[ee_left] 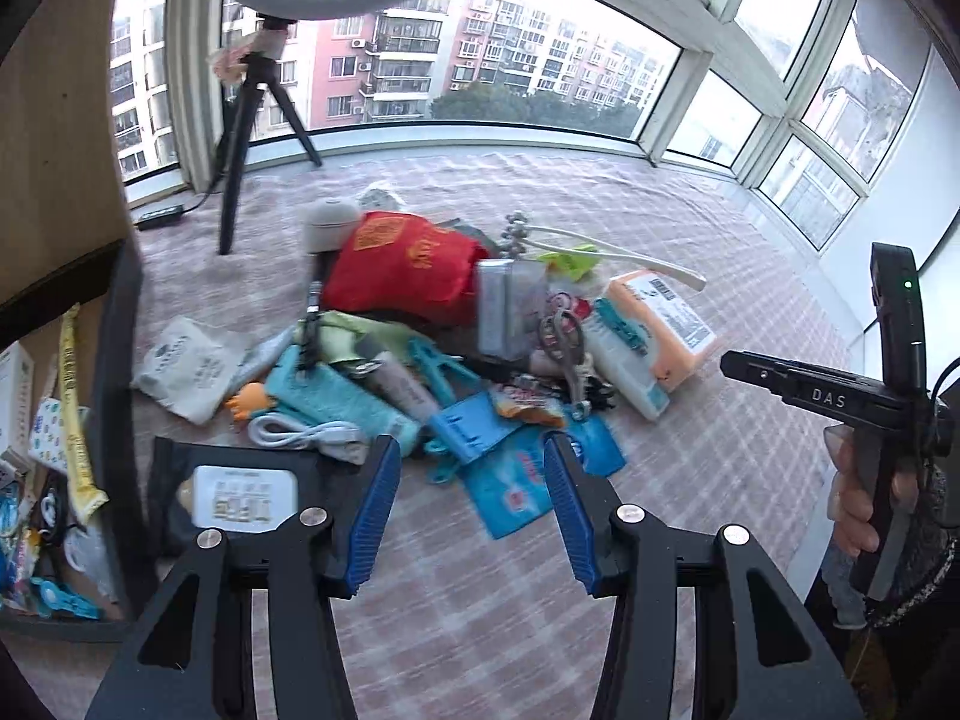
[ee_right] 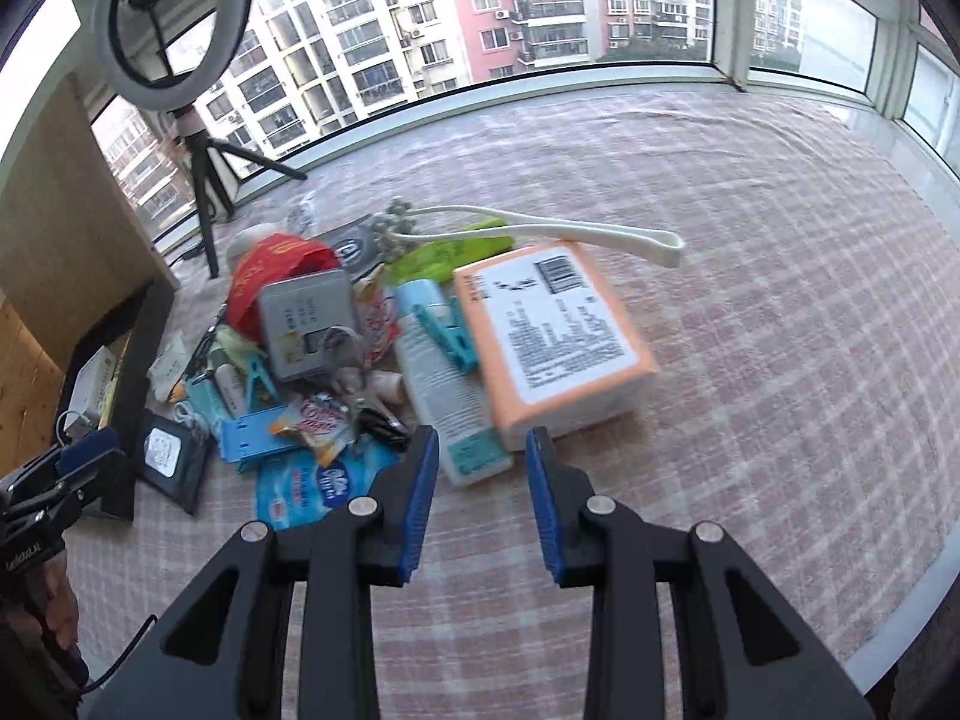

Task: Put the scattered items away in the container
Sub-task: 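Move both grippers back to the pile toward the orange-edged tissue pack, then close both grippers on the orange-edged tissue pack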

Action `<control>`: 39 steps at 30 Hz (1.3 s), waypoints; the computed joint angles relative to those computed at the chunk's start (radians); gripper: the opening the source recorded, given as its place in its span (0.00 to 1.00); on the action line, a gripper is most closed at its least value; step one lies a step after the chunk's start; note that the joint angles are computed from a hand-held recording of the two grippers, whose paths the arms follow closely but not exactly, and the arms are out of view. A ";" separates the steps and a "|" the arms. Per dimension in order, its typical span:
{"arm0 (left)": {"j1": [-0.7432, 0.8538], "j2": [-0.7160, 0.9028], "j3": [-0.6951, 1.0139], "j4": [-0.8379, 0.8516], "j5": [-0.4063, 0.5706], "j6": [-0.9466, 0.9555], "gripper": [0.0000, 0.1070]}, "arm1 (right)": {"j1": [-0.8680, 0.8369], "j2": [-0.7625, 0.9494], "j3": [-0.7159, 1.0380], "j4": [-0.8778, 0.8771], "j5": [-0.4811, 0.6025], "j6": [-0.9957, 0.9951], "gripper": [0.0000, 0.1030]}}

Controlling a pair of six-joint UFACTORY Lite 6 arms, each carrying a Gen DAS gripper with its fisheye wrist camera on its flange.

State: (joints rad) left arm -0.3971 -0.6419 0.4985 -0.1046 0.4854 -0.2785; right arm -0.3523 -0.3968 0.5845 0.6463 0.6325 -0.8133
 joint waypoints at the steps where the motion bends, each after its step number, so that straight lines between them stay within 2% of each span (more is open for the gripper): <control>1: -0.068 0.060 0.024 0.050 -0.039 -0.095 0.44 | -0.049 0.043 0.024 0.034 0.011 -0.059 0.29; 5: -0.262 0.320 0.165 0.248 -0.151 -0.402 0.44 | -0.165 0.200 0.119 0.104 0.030 -0.209 0.29; 11: -0.337 0.626 0.390 0.267 -0.223 -0.483 0.44 | -0.239 0.421 0.275 0.173 0.072 -0.338 0.29; 14: -0.335 0.743 0.485 0.165 -0.235 -0.402 0.43 | -0.269 0.529 0.368 0.199 0.125 -0.363 0.29; 21: -0.315 0.939 0.663 -0.006 -0.222 -0.240 0.42 | -0.240 0.708 0.522 0.195 0.160 -0.355 0.29; 23: -0.313 0.973 0.694 -0.012 -0.220 -0.236 0.42 | -0.226 0.727 0.538 0.198 0.161 -0.359 0.29; 25: -0.299 1.007 0.721 -0.127 -0.222 -0.128 0.42 | -0.210 0.746 0.555 0.198 0.159 -0.357 0.29; 28: -0.288 1.048 0.750 -0.209 -0.223 -0.052 0.42 | -0.187 0.795 0.594 0.192 0.159 -0.334 0.29; 31: -0.271 1.075 0.761 -0.382 -0.229 0.110 0.42 | -0.181 0.847 0.640 0.201 0.188 -0.312 0.29; 34: -0.265 1.095 0.770 -0.471 -0.231 0.201 0.42 | -0.188 0.894 0.687 0.211 0.242 -0.276 0.29; 36: -0.262 1.111 0.785 -0.505 -0.227 0.235 0.42 | -0.184 0.913 0.698 0.217 0.268 -0.265 0.29; 39: -0.261 1.115 0.785 -0.510 -0.231 0.244 0.42 | -0.172 0.878 0.655 0.227 0.246 -0.268 0.31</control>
State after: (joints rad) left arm -0.6585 0.4733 1.2830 -0.6141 0.2543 -0.0340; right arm -0.5240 0.4809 1.2397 0.8731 0.8782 -1.0811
